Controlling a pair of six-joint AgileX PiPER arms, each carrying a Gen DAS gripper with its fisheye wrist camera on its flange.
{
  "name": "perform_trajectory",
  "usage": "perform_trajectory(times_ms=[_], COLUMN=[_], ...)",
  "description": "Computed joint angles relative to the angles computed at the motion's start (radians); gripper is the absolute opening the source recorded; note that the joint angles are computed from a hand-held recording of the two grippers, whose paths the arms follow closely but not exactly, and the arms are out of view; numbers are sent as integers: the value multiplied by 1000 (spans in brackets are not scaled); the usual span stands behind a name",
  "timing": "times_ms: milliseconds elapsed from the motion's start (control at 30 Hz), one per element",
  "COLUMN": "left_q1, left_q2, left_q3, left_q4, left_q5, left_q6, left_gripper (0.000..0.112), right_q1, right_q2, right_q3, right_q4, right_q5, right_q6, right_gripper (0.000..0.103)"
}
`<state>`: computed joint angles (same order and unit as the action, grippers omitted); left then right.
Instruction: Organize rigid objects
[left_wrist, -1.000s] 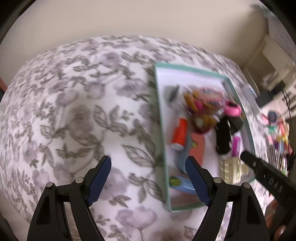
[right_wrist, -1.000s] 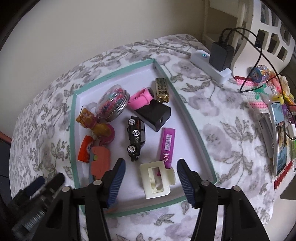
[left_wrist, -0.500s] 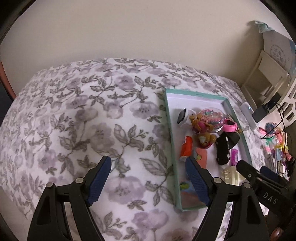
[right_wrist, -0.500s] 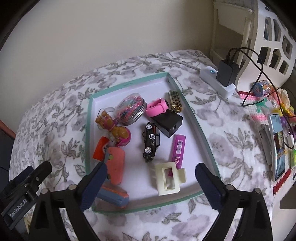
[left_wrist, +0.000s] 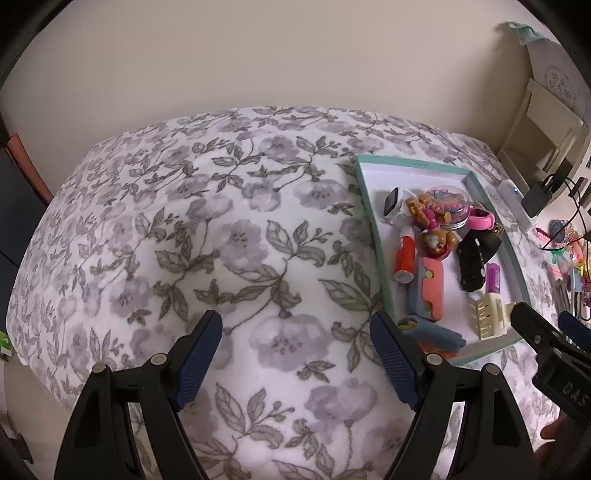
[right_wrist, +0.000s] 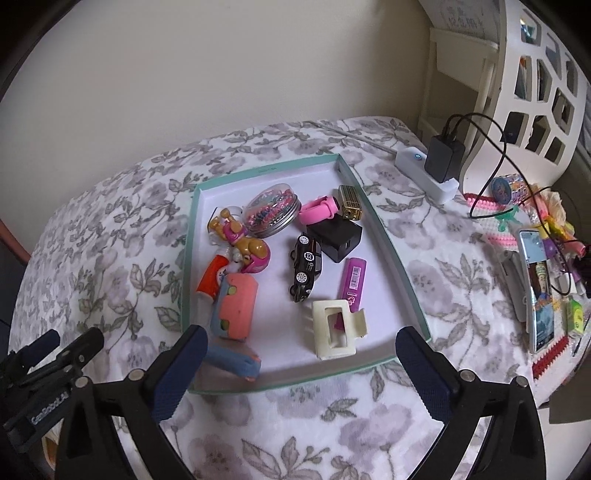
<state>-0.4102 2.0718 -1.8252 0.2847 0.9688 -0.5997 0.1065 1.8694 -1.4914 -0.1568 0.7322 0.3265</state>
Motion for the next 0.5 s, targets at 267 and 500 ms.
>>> perform_trajectory(times_ms=[267, 500], left_q1=[-6, -8], left_q2=[-23, -44], left_q3=[45, 79], left_q4=[19, 21], left_q5=[4, -8], left_q6=[-22, -40], left_gripper=[83, 83], right_q1=[21, 38], right_q2=[-81, -128], right_q3=[107, 176], right_q4=[-73, -118], right_q5=[-51, -70], right_q6=[69, 97], right_gripper=[103, 103])
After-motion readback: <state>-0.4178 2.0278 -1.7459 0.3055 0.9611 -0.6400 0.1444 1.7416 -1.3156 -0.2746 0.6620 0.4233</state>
